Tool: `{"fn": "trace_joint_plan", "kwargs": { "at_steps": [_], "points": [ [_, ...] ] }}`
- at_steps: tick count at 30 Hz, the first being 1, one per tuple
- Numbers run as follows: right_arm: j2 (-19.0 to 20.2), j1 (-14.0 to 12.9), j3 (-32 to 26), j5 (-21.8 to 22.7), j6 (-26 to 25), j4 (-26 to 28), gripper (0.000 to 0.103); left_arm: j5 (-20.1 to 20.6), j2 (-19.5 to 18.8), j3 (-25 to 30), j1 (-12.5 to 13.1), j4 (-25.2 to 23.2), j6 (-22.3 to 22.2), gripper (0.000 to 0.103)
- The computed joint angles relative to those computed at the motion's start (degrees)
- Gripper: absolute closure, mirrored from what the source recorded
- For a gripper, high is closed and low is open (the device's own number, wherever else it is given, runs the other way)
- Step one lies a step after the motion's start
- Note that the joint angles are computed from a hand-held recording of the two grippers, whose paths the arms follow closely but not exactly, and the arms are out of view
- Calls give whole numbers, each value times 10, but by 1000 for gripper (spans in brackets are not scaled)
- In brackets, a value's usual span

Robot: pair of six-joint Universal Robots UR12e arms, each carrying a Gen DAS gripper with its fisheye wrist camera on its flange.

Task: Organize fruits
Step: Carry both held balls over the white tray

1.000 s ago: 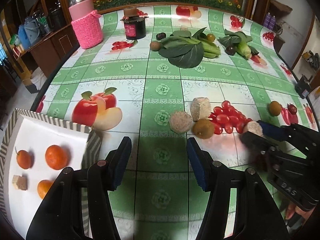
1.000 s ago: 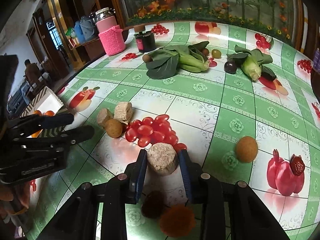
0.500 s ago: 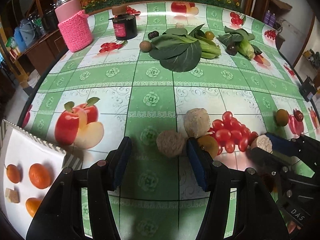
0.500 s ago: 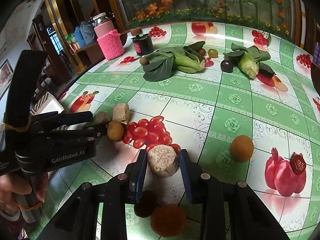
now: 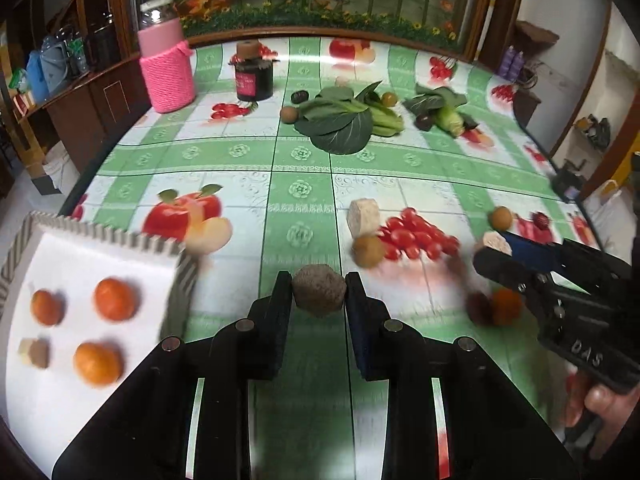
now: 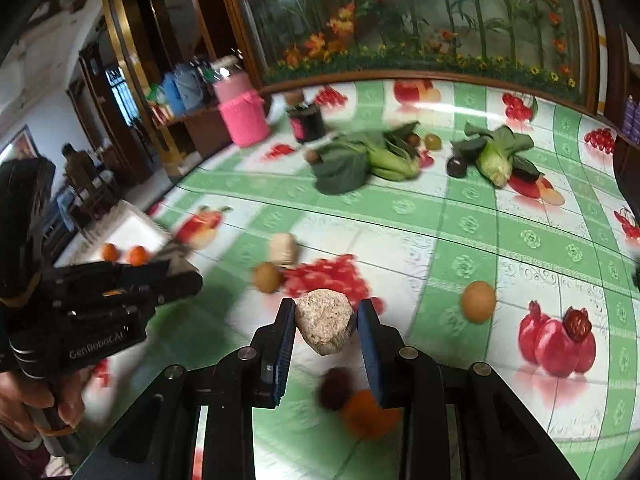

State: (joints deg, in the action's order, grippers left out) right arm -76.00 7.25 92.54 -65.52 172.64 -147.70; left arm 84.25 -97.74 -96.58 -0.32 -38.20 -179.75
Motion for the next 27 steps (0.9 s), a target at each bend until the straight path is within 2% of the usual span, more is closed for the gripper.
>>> {"fn": "trace_joint_plan", "kwargs": {
  "at_steps": [4,9,12,17,27],
  "points": [
    [-22,6,25,21,12,-17,72,0,36,-32,12,5,6,77],
    [-35,19,44,52,27,-23,72,31,75,-72,34,22,10,77],
    [-36,34,42,56,22,-16,73,66,94,-92,48,38,12,77],
    [-34,62,32,63,3,-5,73,84,118,-116,72,55,17,77],
    [-16,113,-3,63,-35,24,73,82,148,-150,124,62,10,77]
  ]
}}
